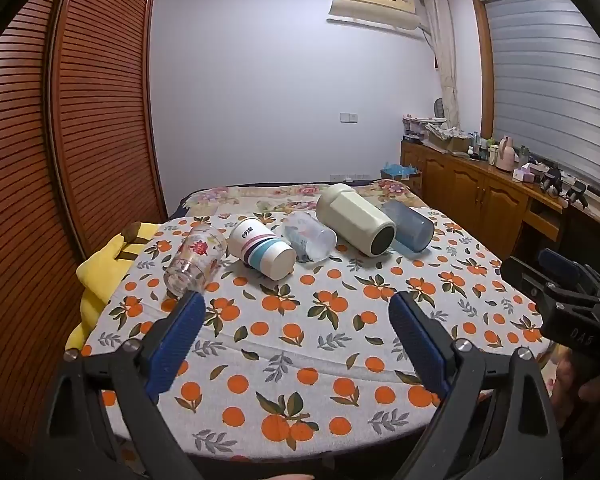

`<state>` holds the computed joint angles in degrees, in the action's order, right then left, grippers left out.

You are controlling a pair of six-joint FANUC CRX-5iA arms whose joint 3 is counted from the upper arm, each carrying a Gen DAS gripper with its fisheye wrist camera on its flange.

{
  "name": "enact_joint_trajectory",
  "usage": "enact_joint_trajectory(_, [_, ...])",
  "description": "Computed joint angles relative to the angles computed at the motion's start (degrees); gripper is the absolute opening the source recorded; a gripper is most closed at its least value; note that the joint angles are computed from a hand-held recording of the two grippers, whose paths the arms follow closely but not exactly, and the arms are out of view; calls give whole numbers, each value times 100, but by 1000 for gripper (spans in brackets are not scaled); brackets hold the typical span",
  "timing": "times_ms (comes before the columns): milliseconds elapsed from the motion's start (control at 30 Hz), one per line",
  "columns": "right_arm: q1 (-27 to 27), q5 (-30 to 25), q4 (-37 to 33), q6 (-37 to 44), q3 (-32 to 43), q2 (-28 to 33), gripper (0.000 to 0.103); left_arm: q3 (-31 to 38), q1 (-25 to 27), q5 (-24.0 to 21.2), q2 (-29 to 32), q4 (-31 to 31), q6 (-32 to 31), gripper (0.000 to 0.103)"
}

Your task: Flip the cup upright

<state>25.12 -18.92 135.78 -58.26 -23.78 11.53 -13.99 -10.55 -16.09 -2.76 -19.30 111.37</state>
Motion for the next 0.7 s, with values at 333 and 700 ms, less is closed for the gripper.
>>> enact_joint_trajectory(333, [17, -38, 0, -9, -19, -5, 103, 39, -41, -33, 5, -175, 175, 94])
enact_joint_trajectory(700, [4, -17, -17, 9, 16, 34, 103, -4, 8, 27, 4, -3, -14, 94])
